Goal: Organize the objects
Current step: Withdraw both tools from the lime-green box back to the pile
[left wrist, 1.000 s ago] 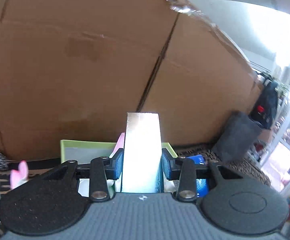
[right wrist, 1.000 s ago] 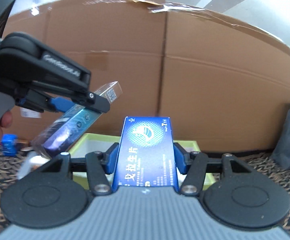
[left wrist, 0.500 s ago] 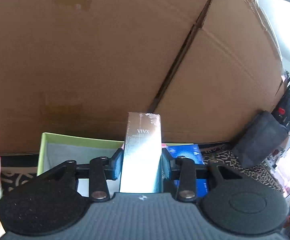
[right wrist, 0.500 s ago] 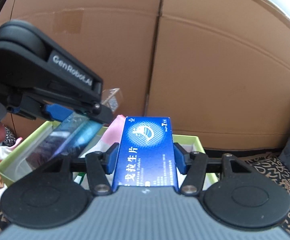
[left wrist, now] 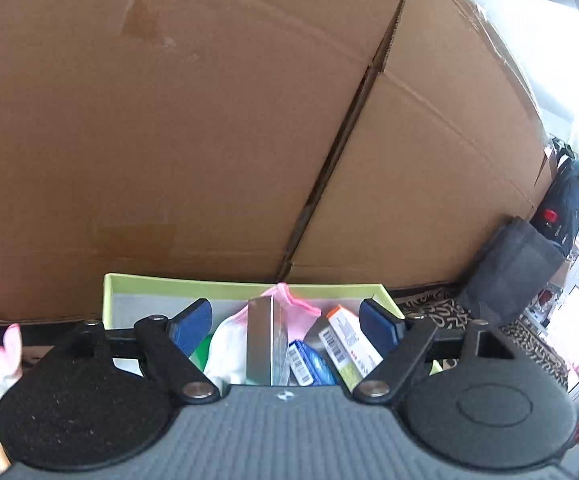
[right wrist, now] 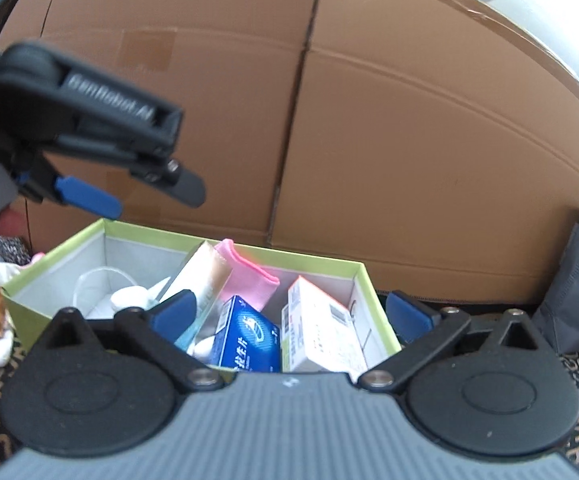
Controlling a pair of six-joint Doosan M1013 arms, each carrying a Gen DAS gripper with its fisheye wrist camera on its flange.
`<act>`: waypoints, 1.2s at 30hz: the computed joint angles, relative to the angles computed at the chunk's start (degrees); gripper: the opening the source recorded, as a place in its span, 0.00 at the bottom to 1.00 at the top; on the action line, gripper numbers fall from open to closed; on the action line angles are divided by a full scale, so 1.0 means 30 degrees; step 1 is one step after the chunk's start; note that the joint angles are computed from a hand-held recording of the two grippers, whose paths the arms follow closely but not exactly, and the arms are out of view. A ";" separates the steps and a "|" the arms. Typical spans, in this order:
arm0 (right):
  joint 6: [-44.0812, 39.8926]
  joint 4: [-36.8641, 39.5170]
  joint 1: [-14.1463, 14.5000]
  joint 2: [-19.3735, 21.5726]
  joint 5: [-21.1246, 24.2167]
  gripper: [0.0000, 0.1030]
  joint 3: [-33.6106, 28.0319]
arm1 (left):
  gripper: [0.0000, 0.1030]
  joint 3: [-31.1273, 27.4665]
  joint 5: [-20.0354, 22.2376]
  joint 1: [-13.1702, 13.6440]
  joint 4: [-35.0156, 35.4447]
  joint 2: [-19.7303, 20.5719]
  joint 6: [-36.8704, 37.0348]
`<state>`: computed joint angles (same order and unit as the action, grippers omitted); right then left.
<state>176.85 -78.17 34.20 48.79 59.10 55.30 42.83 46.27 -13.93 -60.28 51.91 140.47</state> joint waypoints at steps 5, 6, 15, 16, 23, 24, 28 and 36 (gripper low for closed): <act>0.1667 -0.0290 0.0198 -0.0526 -0.0923 1.00 0.0455 | 0.84 0.2312 -0.1655 0.0065 -0.0706 -0.1337 0.2204; 0.2029 -0.0402 0.0238 -0.0643 -0.1176 1.00 0.0599 | 0.84 0.2778 -0.1903 0.0124 -0.0935 -0.1611 0.2667; 0.3197 -0.0123 0.1158 -0.1031 -0.1472 1.00 0.1093 | 0.85 0.5409 -0.1861 0.1066 -0.3089 -0.3028 0.5383; 0.3280 -0.0014 0.1241 -0.1028 -0.1657 1.00 0.1131 | 0.85 0.5772 -0.1849 0.1256 -0.3404 -0.3179 0.5716; 0.2079 0.2069 0.1600 -0.0328 -0.3057 1.00 0.0206 | 0.85 0.7987 -0.2966 0.2398 -0.4144 -0.3949 0.6775; 0.1821 0.2412 0.1644 -0.0168 -0.3234 1.00 -0.0042 | 0.85 0.8206 -0.3283 0.2521 -0.3959 -0.4002 0.6721; 0.0644 0.3881 0.1734 0.0447 -0.4438 1.00 -0.0987 | 0.85 0.8365 -0.3859 0.3032 -0.2491 -0.3837 0.5196; -0.3202 0.7872 0.1788 0.1881 -0.5414 1.00 -0.3427 | 0.85 0.7459 -0.3847 0.3763 0.0347 -0.2920 0.1200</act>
